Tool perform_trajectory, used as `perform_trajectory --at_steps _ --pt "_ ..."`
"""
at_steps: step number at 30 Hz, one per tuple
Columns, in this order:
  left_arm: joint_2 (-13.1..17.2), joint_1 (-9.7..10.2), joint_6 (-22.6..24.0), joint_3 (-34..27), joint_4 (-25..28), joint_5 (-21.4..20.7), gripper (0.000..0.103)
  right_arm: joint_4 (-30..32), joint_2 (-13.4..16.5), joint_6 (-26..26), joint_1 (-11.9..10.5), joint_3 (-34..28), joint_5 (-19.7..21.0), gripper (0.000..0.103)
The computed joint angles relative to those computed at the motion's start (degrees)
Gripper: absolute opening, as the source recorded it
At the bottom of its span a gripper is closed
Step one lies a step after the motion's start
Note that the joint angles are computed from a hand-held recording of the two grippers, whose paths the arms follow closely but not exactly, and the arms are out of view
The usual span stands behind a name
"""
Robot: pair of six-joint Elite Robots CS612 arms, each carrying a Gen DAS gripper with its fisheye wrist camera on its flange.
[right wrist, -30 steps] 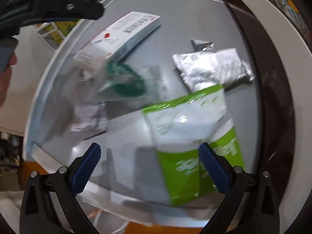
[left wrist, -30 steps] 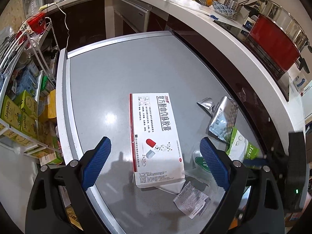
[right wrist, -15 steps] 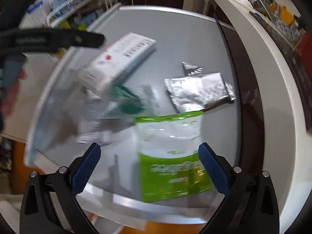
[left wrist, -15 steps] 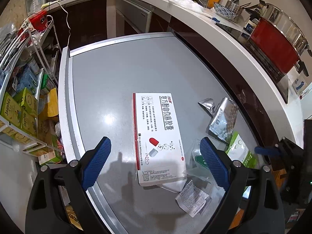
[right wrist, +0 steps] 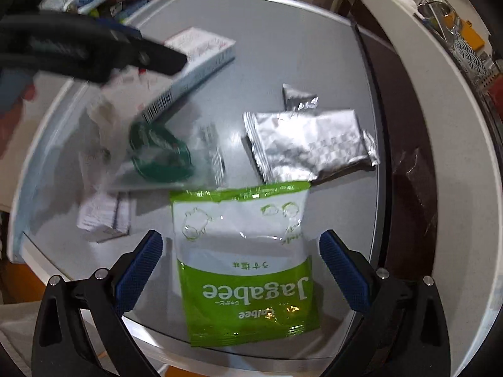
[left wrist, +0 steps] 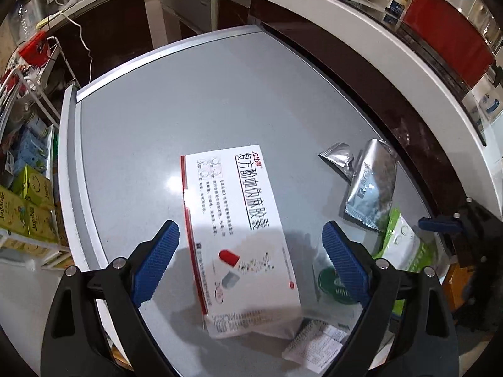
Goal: Collect trash
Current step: 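Grasp the white medicine box with left tool while right tool grasps the green Jagabee bag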
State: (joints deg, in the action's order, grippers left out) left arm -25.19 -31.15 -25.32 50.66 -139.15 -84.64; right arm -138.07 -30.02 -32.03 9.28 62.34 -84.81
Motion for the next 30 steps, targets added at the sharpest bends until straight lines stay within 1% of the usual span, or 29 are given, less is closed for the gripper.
perform_trajectory --at_steps 2,5,7,9,11,13,16,18,19,21,22,24,27,30 --pt "1.0 -0.02 0.3 -1.9 2.5 0.4 0.093 0.7 0.7 -1.5 0.3 -1.0 -2.1 0.098" --pt "2.0 -0.01 0.7 -3.8 4.8 0.5 0.093 2.7 1.5 -2.7 0.4 -2.3 -2.7 0.098" --pt "2.6 -0.02 0.8 -4.7 6.1 0.6 0.093 3.2 1.3 -2.3 0.3 -1.9 -1.8 0.098" --pt "2.9 -0.06 0.8 -5.0 6.2 0.5 0.093 3.8 1.1 -1.7 0.2 -1.6 -0.7 0.098" --pt "3.1 -0.02 1.0 -5.2 6.4 0.0 0.093 3.5 0.9 -2.1 0.3 -0.9 -0.6 0.098" --pt "3.8 0.05 1.4 -6.2 7.3 -0.4 0.093 3.8 0.7 -1.6 0.1 -0.4 0.9 0.097" --pt "3.9 0.17 1.5 -6.1 7.3 -1.5 0.093 2.9 0.4 -0.5 0.0 0.4 1.7 0.091" --pt "4.0 0.42 1.6 -5.9 6.9 -2.7 0.093 2.7 0.2 -0.1 0.0 0.6 2.2 0.084" --pt "4.0 0.34 1.9 -5.7 6.4 -2.2 0.092 2.8 0.1 0.1 0.0 0.6 2.3 0.083" --pt "4.0 0.14 2.7 -6.1 7.0 -1.1 0.085 2.6 0.0 0.3 0.0 0.8 2.2 0.081" --pt "4.0 0.0 3.5 -6.1 7.1 -0.4 0.077 2.3 -0.2 0.4 0.0 1.2 2.2 0.08" --pt "3.9 0.08 3.8 -6.0 6.9 -1.1 0.077 2.5 -0.2 0.9 -0.2 1.0 3.1 0.078" --pt "3.5 -0.07 3.7 -5.2 6.3 -0.3 0.076 3.3 -0.2 2.8 -0.5 0.5 4.6 0.076" --pt "2.4 -0.06 2.7 -3.2 3.9 -0.2 0.076 3.6 -0.4 4.6 -0.9 0.7 6.0 0.075"
